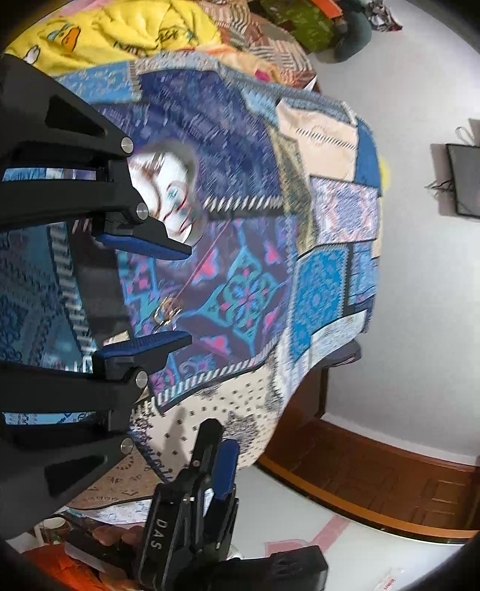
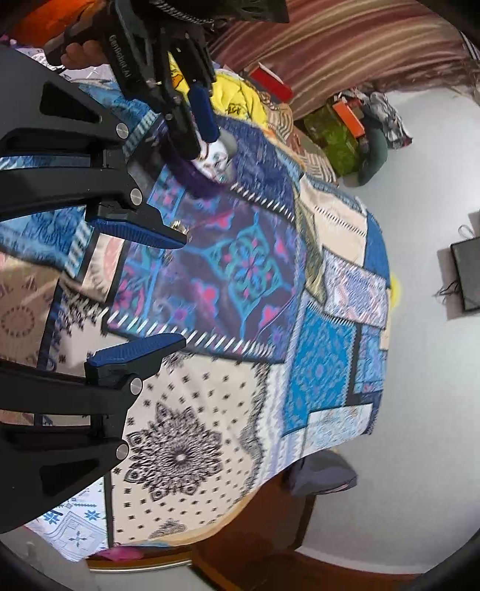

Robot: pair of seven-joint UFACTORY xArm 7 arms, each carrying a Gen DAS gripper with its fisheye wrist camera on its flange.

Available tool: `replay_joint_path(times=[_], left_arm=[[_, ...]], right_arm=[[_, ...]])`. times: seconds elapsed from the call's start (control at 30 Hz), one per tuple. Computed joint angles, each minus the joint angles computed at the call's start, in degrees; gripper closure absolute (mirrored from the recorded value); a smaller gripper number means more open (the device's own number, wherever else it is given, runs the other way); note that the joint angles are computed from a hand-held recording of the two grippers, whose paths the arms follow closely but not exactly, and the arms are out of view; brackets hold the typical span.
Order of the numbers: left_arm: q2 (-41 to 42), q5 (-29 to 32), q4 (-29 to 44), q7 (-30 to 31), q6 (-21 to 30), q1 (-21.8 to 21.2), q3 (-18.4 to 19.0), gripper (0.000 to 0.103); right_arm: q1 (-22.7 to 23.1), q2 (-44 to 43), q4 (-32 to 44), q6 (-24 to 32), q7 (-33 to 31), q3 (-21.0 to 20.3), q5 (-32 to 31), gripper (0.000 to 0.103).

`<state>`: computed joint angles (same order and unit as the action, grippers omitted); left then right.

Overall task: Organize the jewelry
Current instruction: 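Move both grippers back toward the gold rings on the quilt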

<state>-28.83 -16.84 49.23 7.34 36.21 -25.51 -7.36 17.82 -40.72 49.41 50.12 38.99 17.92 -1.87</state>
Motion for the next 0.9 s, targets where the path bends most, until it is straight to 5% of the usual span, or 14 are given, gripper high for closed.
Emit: replay_joint_path(times=[0.4,0.9], left_arm=[[6.2,-4.6,-0.5,1.6,2.2,-2.7,-0.4,0.064],[9.0,2.4,0.1,-2.1,-0.1,1.8,-1.3,0.065]], right_arm=[[1.7,0.1,-4.3,-1.4,-1.6,-1.5,2.2,0.059],[6.9,10.5,-1.9,-6.8,-7.7,-3.0,7.7,0.060]])
